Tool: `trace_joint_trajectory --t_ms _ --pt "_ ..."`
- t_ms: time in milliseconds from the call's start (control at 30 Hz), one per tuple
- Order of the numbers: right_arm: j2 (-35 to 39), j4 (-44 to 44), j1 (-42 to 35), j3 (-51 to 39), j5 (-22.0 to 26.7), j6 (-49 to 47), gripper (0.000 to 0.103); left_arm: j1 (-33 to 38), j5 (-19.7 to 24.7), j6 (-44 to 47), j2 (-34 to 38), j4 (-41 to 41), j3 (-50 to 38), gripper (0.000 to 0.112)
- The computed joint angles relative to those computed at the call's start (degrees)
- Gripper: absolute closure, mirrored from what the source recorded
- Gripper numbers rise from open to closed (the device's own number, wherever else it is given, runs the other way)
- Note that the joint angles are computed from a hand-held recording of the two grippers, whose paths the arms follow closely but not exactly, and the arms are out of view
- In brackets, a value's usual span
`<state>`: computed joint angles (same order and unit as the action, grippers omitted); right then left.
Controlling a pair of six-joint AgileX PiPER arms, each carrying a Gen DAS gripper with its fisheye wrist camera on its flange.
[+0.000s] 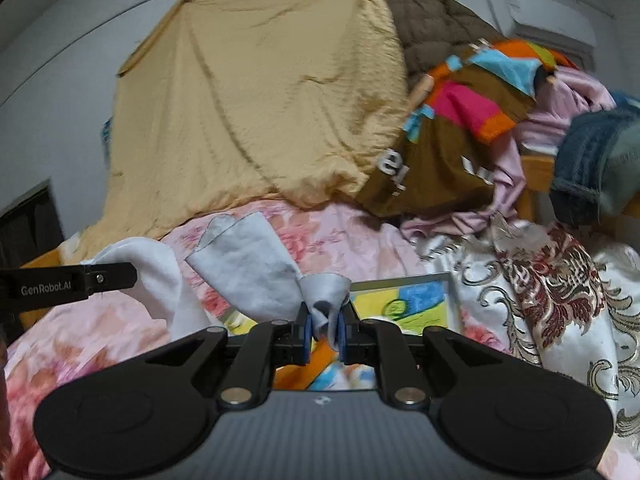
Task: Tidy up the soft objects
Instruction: 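Lift and carry the white and grey cloths over the painted tray with both tools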
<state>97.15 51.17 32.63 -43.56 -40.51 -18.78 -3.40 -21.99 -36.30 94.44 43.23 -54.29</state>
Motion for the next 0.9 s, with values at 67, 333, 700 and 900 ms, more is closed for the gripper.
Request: trace_joint_trajectory --t_ms 67,333,700,900 --pt "1.1 -4.3 -4.0 -0.7 2.3 5.5 0.089 -2.0 0.6 2.7 3.3 -4.0 -3.2 0.109" --pt "4.8 -15.9 -16.1 -2.9 10.8 19.0 0.089 -8.8 3.9 12.5 15.0 -15.8 -15.1 0.109" --pt "6.7 -30.6 -21.0 -5.6 17.8 31.9 0.088 -11.3 8.9 14.7 22.1 -20.1 -20.0 0.109" --pt "7.8 -34.0 -21.6 -7.3 19.2 35.7 0.088 -11.7 10.9 12.5 23.5 -17.9 -21.1 0.108"
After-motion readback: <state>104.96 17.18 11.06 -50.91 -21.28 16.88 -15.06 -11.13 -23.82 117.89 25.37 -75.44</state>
